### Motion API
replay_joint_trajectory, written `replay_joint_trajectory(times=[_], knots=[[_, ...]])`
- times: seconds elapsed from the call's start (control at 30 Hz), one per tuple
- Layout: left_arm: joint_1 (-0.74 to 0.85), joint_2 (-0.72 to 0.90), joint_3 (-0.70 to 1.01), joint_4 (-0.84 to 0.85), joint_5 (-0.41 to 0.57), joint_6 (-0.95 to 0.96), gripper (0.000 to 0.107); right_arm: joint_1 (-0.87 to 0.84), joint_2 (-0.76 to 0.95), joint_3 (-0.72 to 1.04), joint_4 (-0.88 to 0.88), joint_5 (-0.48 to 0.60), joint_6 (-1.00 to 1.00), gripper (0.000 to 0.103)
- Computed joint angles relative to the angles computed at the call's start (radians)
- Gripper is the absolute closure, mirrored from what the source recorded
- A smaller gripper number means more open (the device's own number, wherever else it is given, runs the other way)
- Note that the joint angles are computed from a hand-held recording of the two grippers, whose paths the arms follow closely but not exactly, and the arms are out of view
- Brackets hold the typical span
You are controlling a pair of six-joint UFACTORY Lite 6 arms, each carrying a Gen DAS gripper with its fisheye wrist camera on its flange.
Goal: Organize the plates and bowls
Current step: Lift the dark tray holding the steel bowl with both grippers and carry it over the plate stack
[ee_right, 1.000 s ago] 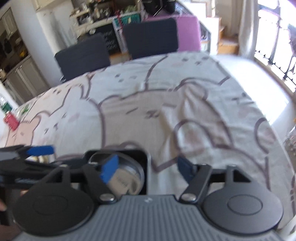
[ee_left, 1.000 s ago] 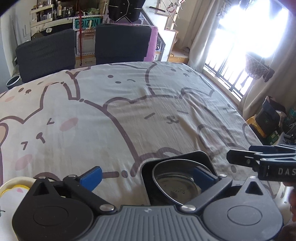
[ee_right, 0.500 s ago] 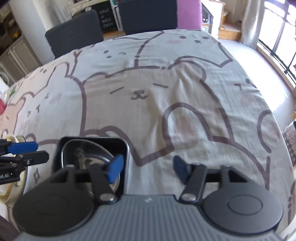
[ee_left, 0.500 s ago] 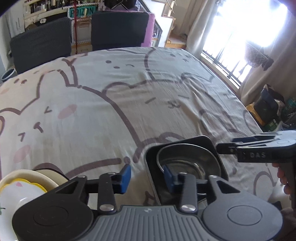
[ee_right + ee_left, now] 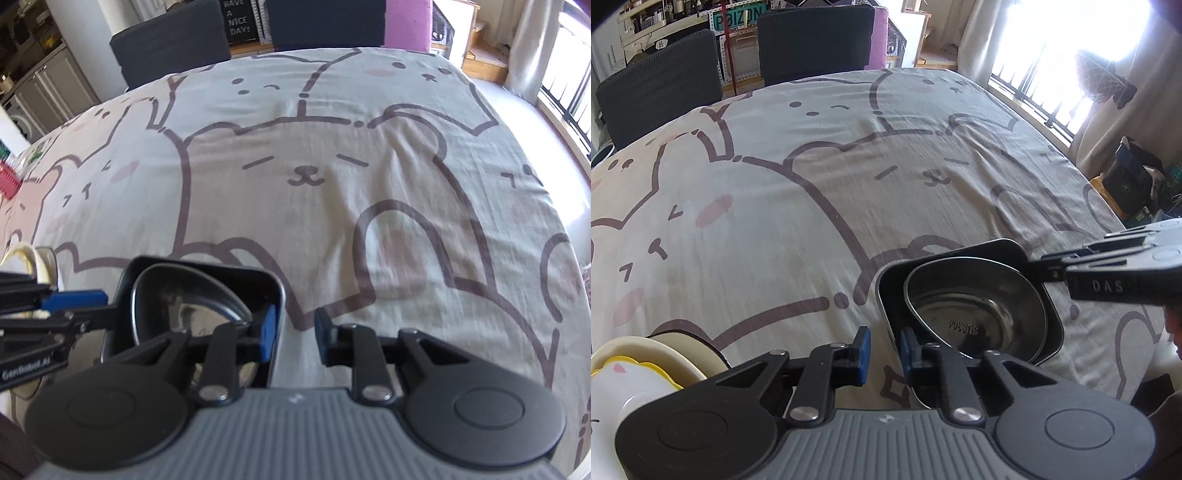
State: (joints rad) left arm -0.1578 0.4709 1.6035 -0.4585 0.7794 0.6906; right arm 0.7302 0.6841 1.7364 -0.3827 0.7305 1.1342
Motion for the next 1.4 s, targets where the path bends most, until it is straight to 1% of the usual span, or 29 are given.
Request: replay_joint_trajectory(times=[0.07,0.23,0.3,0.37,0.43,0.53,0.63,0.73,0.9,1.0,1.13,1.4], knots=[[-0.001,-0.004,-0.006,0.001,-0.002,0.003,0.088,0.005,-0.011,-0.013,0.024,-0.004,-0.032,0.082],[0.003,-0.012,-0.017,-0.011,0.010,0.016,0.091,0.016,-0.048,-0.061,0.085,-0.016,-0.085,0.084],[0.008,-0.013,-0.020,-0.022,0.010,0.023,0.091,0.026,-0.063,-0.084,0.084,-0.023,-0.076,0.085],[0.016,-0.002,-0.014,-0.036,0.020,0.018,0.092,0.033,-0.072,-0.099,0.081,-0.033,-0.068,0.088],[0.021,0.009,-0.007,-0.049,0.030,0.003,0.094,0.032,-0.076,-0.106,0.079,-0.041,-0.056,0.088],[0.024,0.021,0.003,-0.062,0.046,-0.020,0.098,0.022,-0.066,-0.098,0.085,-0.046,-0.054,0.089],[0.029,0.038,0.016,-0.071,0.065,-0.049,0.099,0.015,-0.043,-0.073,0.100,-0.047,-0.075,0.094],[0.039,0.061,0.036,-0.086,0.088,-0.077,0.099,0.009,-0.037,-0.069,0.108,-0.056,-0.085,0.095],[0.067,0.088,0.060,-0.132,0.123,-0.127,0.101,-0.006,-0.060,-0.118,0.119,-0.111,-0.076,0.095],[0.087,0.102,0.071,-0.163,0.146,-0.142,0.102,-0.009,-0.094,-0.180,0.105,-0.167,-0.052,0.095],[0.094,0.088,0.063,-0.179,0.151,-0.128,0.103,-0.025,-0.151,-0.274,0.123,-0.254,-0.029,0.095],[0.121,0.084,0.039,-0.224,0.163,-0.102,0.103,-0.031,-0.184,-0.318,0.131,-0.288,-0.021,0.094]])
